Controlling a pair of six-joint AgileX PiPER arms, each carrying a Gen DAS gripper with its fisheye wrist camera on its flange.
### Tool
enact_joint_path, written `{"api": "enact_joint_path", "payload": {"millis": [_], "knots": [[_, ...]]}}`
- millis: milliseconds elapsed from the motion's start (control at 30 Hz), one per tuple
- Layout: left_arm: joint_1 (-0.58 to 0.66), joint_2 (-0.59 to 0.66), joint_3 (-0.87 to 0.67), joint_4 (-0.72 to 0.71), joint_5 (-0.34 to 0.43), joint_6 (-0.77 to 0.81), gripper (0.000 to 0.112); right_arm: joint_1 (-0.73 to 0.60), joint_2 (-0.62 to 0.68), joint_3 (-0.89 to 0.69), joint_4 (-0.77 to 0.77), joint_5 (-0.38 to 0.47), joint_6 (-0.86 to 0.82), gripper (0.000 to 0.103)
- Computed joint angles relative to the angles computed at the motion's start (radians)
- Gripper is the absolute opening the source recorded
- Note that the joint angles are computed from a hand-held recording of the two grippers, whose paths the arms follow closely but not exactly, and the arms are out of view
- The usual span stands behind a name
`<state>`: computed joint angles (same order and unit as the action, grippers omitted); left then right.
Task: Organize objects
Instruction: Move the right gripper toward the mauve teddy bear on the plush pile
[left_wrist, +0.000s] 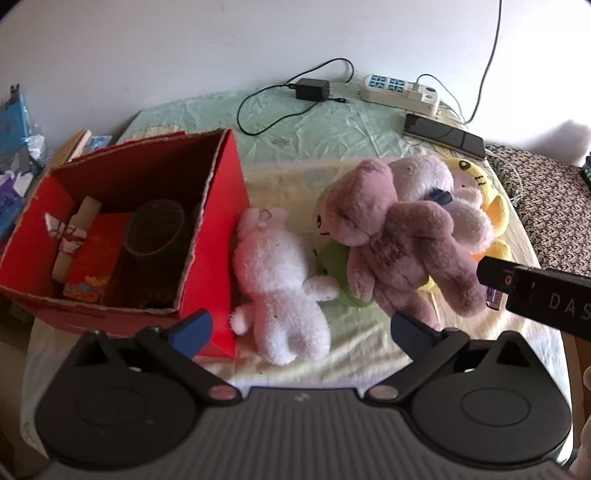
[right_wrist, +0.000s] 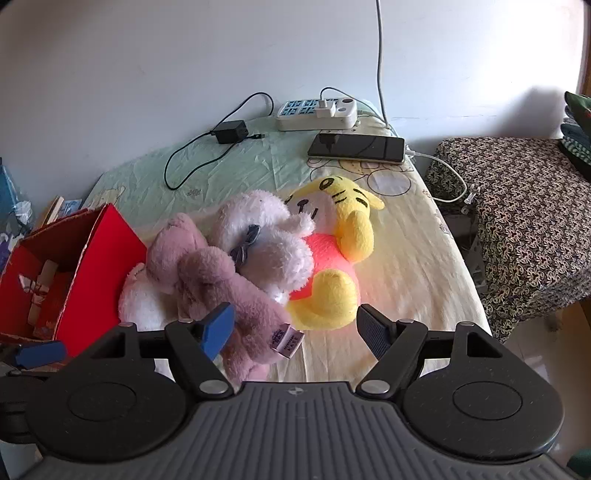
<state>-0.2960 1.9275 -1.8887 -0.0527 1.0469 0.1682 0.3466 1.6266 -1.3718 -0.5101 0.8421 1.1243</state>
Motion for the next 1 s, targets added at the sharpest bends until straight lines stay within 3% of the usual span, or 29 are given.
{"api": "enact_joint_path", "payload": {"millis": [467, 1000], "knots": [[-0.088, 0.008, 0.039, 0.142, -0.043, -0.149, 0.102, -0.042, -0.006, 0.031, 0.069, -0.04, -0.097, 0.076], [-0.094, 0.142, -0.102, 0.098, 0.039, -0.104, 0.102, -0.062, 0.028, 0.018, 0.12, -0.021, -0.124, 0.073]]}}
